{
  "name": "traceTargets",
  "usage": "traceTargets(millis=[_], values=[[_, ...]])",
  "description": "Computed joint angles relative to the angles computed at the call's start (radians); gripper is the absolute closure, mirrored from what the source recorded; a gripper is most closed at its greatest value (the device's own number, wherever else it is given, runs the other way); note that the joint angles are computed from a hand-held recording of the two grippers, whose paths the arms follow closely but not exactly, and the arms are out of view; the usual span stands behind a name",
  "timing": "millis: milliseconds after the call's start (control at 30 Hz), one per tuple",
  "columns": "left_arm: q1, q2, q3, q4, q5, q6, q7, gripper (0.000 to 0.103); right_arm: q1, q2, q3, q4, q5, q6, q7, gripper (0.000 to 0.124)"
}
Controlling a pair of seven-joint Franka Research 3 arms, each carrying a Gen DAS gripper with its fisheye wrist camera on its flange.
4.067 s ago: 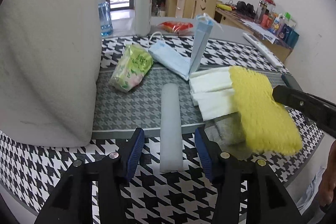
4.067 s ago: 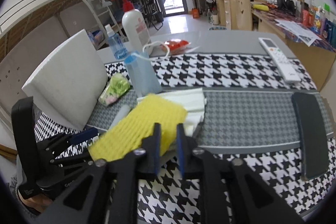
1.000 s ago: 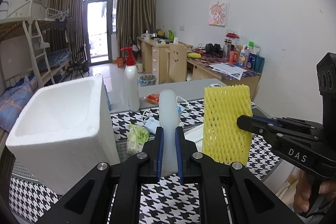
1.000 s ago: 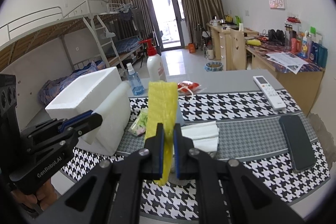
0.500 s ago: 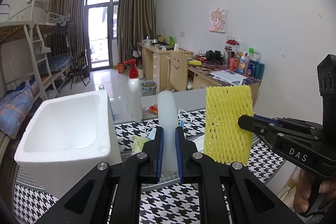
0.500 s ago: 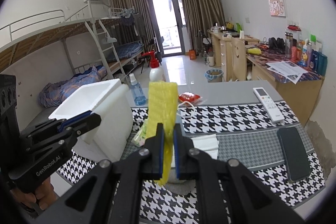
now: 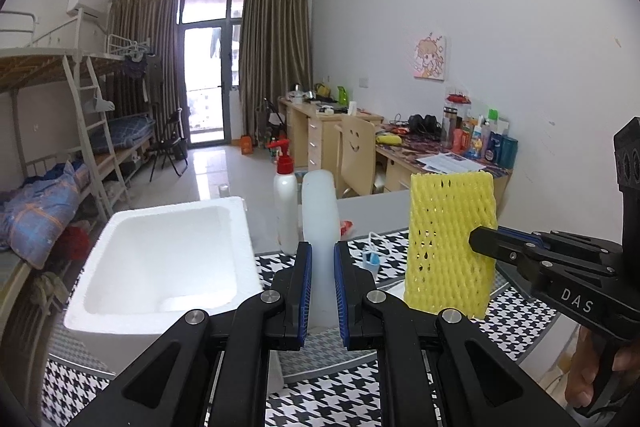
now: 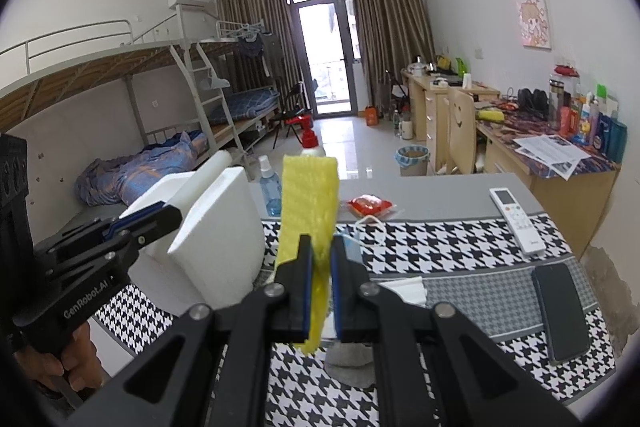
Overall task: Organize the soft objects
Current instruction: 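Carry the yellow sponge with the right gripper over the white foam box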
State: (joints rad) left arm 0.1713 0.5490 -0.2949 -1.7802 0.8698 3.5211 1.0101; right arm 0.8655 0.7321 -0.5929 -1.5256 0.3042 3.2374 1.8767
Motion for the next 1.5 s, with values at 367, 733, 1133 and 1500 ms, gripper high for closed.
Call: traceTargets(millis=[367,733,1133,1500], values=[[-0.058,-0.029,0.095,-0.029,-0.107,0.038,0.043,0.091,-0.033,0.022,0.045,0.074,-0.021,-0.01,-0.016,0.113],[-0.086,-0.057,0.16,-0.063,-0.228,0.064,0.119,0.091,-0.125,0.078,0.162,0.223,-0.07,-0.035,-0.033,0.113],[-0.11,-0.075,0.214,-0.096,-0.366,0.079,0.198,0.091,-0.246,0.178,0.314,0.467,-0.174,-0.131,-0.052,0.113],[-0.095,-0.096,0.243,-0.135,-0.449,0.096,0.244,0.091,-0.329,0.362,0.438,0.823,-0.256,-0.278,-0.058,0.113]])
